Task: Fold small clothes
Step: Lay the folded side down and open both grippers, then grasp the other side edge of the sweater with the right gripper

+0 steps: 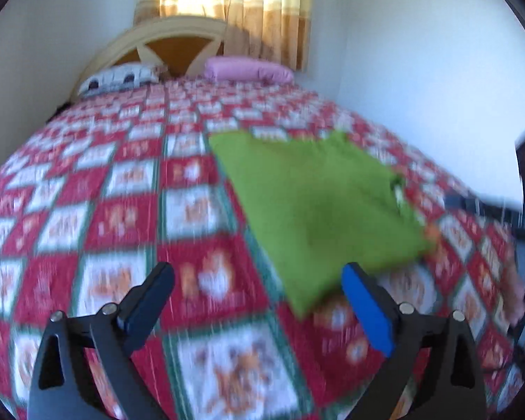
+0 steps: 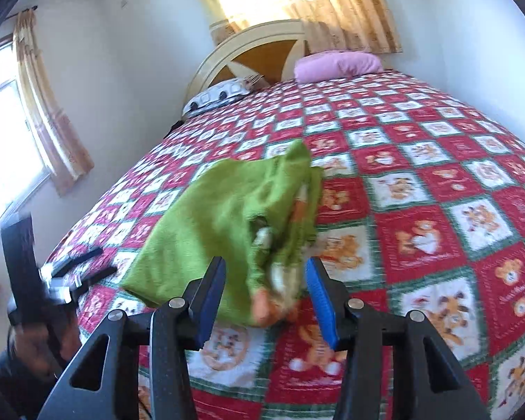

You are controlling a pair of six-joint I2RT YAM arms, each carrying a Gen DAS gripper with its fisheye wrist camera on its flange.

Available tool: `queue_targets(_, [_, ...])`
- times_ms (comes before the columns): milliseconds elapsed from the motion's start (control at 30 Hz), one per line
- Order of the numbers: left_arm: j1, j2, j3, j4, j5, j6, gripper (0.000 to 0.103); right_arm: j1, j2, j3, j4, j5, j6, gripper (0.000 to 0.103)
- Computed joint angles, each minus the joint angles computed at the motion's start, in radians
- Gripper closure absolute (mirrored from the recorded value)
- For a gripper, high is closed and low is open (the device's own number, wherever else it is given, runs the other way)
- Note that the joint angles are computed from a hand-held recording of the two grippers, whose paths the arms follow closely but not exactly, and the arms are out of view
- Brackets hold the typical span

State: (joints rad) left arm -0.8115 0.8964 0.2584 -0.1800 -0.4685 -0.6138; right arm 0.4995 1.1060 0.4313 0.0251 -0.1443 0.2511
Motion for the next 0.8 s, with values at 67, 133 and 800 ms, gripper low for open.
queue_targets(67, [-0.015, 0.085, 0.003, 0.058, -0.001, -0.001, 0.004, 0.052, 0.072, 0.036, 0.018, 0.005, 0.023, 0.054])
queue_targets(133, [0.007, 0.213, 0.039, 0.115, -0.006, -0.012, 0.004, 0.096, 0.123, 0.061, 0.029, 0.028, 0.035, 0.054])
queue_targets(800, [-0.023, 0.113, -0.027, -0.065, -0.067, -0.340, 0.000, 0.109, 0.343, 0.188, -0.020, 0.113, 0.048, 0.054])
